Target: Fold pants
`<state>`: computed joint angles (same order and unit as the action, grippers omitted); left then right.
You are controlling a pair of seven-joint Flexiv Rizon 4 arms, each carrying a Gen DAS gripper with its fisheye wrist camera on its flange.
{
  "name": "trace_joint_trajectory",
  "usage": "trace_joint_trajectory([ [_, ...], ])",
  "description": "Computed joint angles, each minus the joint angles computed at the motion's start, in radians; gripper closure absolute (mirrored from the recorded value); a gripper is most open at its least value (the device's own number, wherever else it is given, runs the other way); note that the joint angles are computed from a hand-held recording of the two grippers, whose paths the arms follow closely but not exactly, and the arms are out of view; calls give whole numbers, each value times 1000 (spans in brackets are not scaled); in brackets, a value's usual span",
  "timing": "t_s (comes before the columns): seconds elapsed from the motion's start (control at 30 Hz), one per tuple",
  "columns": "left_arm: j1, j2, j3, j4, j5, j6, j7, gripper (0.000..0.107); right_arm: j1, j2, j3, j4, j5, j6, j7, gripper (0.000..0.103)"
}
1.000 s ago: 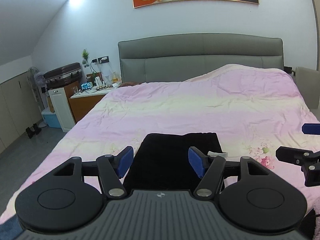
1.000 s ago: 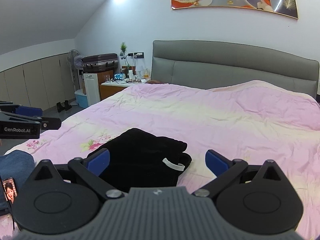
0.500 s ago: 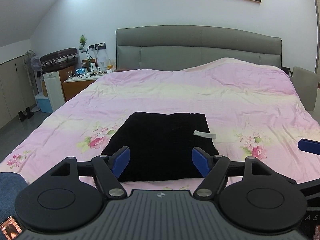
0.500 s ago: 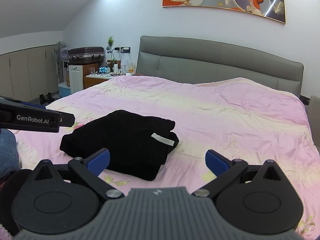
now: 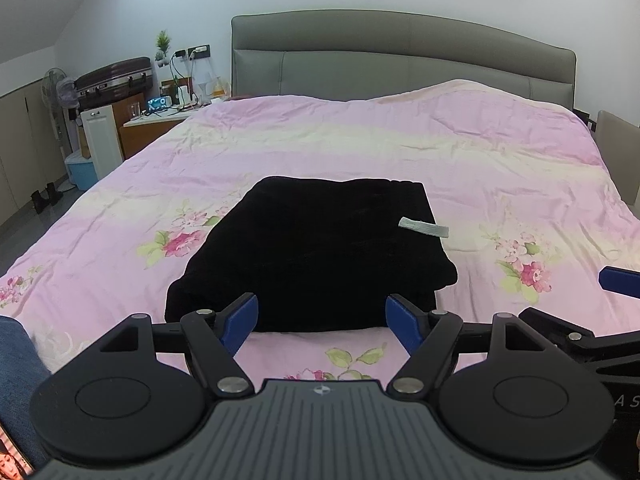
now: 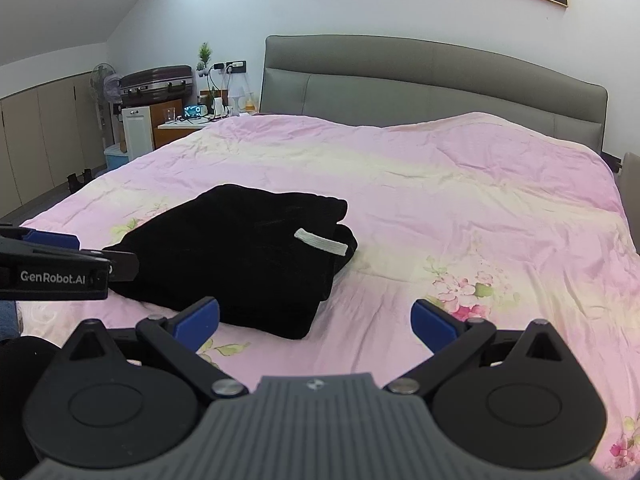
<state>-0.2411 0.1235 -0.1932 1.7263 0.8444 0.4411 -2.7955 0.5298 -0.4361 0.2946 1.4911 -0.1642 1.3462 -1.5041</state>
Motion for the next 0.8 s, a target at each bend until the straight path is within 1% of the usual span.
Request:
trace_joint_trajectory([
  [0.1,4,-6,7,3,-16,18,0,21,13,-11,-22,-10,-18,-8,18,5],
  [0.23,4,-12,10,0,-24,26,-2,21,14,-21,-25,-21,-24,-14,27,5],
  [0.8,-11,-21,2,-33,-11,-1,14,21,-6,-5,-15,5,-15,45,33,5],
])
